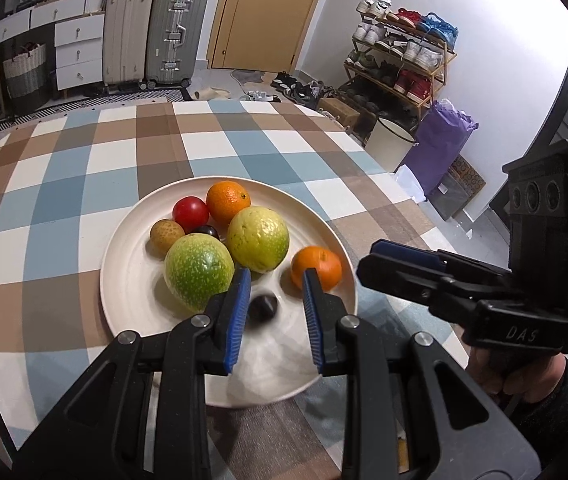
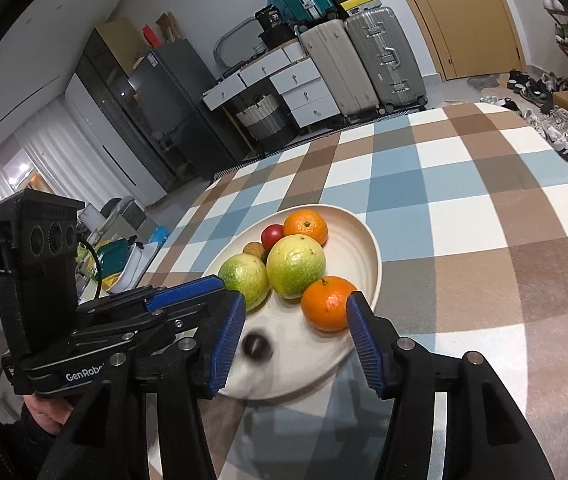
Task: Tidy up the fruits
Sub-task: 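Open the left tool on the plate while the right tool releases the orange beside it, then lift both tools away from the plate toward the remaining tomato and brown fruit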
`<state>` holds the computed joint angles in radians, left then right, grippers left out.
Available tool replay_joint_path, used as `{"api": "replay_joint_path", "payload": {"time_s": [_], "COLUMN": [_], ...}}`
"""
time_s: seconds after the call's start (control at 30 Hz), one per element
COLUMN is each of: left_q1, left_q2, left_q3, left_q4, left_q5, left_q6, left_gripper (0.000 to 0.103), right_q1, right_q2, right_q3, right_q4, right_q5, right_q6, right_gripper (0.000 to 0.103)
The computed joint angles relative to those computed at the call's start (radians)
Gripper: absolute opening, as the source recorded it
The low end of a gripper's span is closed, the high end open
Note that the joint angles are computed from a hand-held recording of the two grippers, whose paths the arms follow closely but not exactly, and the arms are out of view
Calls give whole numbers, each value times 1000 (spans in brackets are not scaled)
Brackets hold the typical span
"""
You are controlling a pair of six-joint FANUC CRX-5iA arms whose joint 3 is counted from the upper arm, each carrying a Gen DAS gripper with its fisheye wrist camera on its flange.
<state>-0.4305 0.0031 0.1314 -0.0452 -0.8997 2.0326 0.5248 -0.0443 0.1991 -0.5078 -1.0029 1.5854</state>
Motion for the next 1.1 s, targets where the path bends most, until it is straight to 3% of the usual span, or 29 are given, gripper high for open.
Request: {"api": "replay_joint_path", "payload": {"time_s": [0.33,0.57,0.77,0.93,1.07,1.1], "left_q1": [-96,-168,-237,-301,-361,-373], "left_q2": [-43,-68,-87,-98,-97,-99], "left_q3": [42,59,78,101,132,135], "left_q4": [-140,-215,-294,-363,-449,-465], "left_q5": [-92,-144,-190,-233,-290,-296], "left_q6": [116,193,268,322,386,397], "left_gripper": [23,23,40,53,80,81], "right_q1": [27,51,82,111,137,144], "right_q2": [-92,-169,-224,-273,-317,-327], "right_q3": [-65,-123,-158,-194,-230,-238], "right_q4": [37,78,116,152,193,204], "right_q5": [27,64,76,103,131,135], "right_q6": [-28,-67,-87,-110,-149,-157], "right_gripper": [56,63,63,71,79,80]}}
